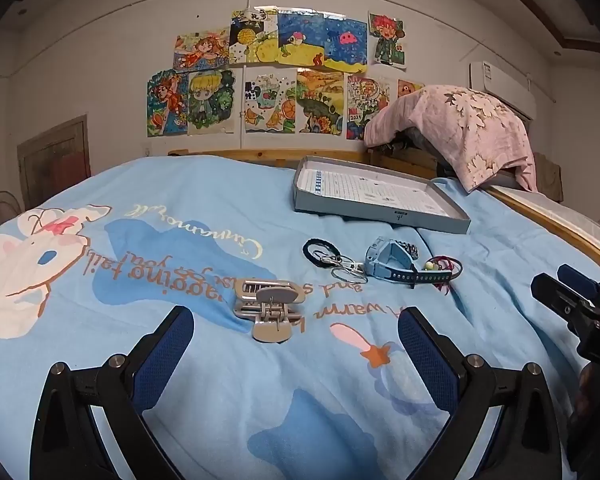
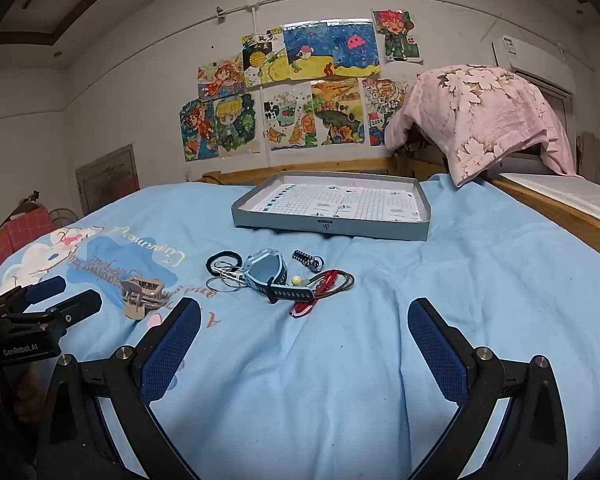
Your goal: Organize jewelry
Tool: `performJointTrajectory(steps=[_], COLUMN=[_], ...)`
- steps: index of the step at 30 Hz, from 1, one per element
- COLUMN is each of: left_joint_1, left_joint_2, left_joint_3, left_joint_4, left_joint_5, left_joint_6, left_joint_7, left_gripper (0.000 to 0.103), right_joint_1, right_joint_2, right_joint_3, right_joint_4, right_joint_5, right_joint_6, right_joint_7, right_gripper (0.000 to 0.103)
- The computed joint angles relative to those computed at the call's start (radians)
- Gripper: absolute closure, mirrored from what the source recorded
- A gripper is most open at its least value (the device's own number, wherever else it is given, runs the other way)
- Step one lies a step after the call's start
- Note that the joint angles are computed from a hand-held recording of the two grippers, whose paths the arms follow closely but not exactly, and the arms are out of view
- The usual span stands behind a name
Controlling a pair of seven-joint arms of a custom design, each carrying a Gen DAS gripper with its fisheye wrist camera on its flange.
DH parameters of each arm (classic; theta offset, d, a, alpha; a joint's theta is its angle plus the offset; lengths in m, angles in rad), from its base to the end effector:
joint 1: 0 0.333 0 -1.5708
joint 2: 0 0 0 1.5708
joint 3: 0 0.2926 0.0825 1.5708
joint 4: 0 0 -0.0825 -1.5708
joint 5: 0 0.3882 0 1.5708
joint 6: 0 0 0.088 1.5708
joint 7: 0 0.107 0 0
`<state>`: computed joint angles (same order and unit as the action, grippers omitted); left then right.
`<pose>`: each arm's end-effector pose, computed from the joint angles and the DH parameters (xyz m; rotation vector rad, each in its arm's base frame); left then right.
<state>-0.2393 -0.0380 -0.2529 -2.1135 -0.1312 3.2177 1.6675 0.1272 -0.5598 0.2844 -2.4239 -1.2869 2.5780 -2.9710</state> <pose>0.5204 -0.2670 0.5473 -1.1945 1.9198 -1.2456 0.3992 0.2068 0.5434 -1.1664 1.7199 -1.1369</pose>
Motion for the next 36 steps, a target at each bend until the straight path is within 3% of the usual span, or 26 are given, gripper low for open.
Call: performJointTrajectory(steps=[6,7,9,10,16,18,29,36], left_joint_1=[0.015,0.05,0.055,0.022,0.045,0.003,0.016,-0.006], left_joint_2=[-0.01,-0.006,-0.01,-0.006,-0.021,-0.005,0.0,-0.001], left_joint_3=[-0.016,-0.041,-0.043,-0.016,-0.037,-0.003,-0.01,0.005], left_joint_4=[-0.026,-0.016,-0.021,-0.015,-0.03,-0.014,0.011,-0.001], left_joint_5=[0.018,0.075,0.105,0.047,0.089,0.008,0.038,-0.019], left_joint_6=[0.034,0.022,0.023,0.019,0.02,0.022,-0.002,0.013], left_joint_7=[-0.036,-0.084,-0.116,-0.057,-0.099,-0.021,-0.049,0.008], left_gripper=[0.0,0.0,0.0,0.0,0.0,0.0,0.0,0.0], right_joint_1=[0.004,0.003,0.006,0.006,0.002,0.004,0.009,0.009], right_joint_2=[-0.003,-0.003,-0.01,-0.011,-0.005,-0.006,-0.01,-0.005], right_joint_3=[0.002,0.003,-0.001,0.002,0.009,0.006,0.01,0.011], right_joint_4=[0.001,0.002,0.001,0.001,0.006,0.006,0.004,0.007], right_joint_5=[0.012,0.011,0.015,0.017,0.012,0.012,0.017,0.014], right_joint_6=[-0.011,-0.012,-0.012,-0.014,-0.015,-0.013,-0.025,-0.026], right_joint_7=[-0.015,-0.015,-0.023,-0.022,-0.017,-0.019,-0.022,-0.021], right_gripper=[0.001,0.001,0.001,0.001,0.001,0.001,0.001,0.001])
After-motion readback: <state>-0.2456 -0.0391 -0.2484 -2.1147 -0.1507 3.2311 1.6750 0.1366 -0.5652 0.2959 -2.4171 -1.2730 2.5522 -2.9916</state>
